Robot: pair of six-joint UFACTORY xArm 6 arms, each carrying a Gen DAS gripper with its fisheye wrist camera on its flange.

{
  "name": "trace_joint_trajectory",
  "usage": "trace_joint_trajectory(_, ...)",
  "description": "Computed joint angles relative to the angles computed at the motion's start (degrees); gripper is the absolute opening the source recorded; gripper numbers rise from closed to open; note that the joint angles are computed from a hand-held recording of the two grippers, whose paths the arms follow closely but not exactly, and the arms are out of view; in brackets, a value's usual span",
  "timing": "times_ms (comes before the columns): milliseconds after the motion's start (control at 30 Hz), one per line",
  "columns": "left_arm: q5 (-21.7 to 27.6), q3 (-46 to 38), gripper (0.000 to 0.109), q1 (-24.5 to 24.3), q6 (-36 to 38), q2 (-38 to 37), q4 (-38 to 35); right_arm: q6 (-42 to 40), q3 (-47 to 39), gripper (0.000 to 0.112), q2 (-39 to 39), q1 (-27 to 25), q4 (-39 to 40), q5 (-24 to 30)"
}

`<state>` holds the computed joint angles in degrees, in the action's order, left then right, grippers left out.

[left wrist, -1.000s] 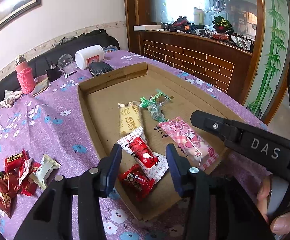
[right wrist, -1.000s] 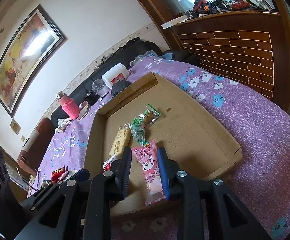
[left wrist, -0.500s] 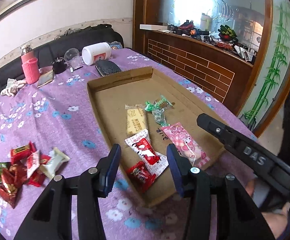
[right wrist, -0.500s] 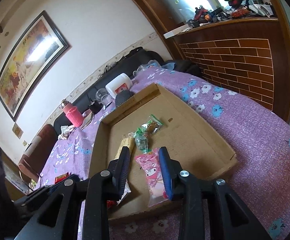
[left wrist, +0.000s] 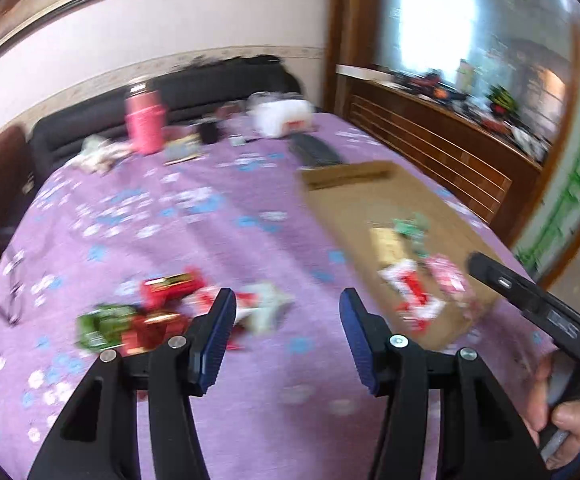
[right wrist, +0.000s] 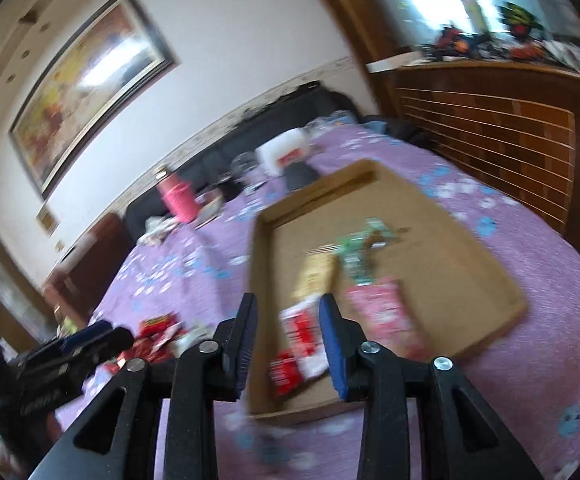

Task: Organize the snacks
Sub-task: 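Open both grippers to release the snacks and withdraw from the tray, then grasp the green pea snack bag with left gripper while right gripper grasps brown packet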

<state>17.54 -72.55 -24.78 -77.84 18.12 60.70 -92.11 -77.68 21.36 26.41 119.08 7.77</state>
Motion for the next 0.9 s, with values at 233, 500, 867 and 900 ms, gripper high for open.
trace_joint_trajectory(233,2.26,11.73,0.053,10.13,0.86,-8.14,-5.49,6.45,-1.33,0.045,1.39,5.3,-10.89,0.92)
trace_joint_trajectory(500,-2.07,10.92,0.053,16.05,28.08,-1.58,-37.67,12.65,-2.85,0.045,4.34,7.16,-18.04,2.13)
trace_joint_trajectory(867,-2.47,5.91,0.04,17.35,22.04,4.71,-30.66,24.43,-3.81,0.045,5.75,8.2,-32.01,4.89)
trace_joint_trajectory(900,-2.81,5.88,0.04,17.47,20.52,4.82,-28.69,27.7,-4.4,0.045,6.28,8.3,-35.12,6.21)
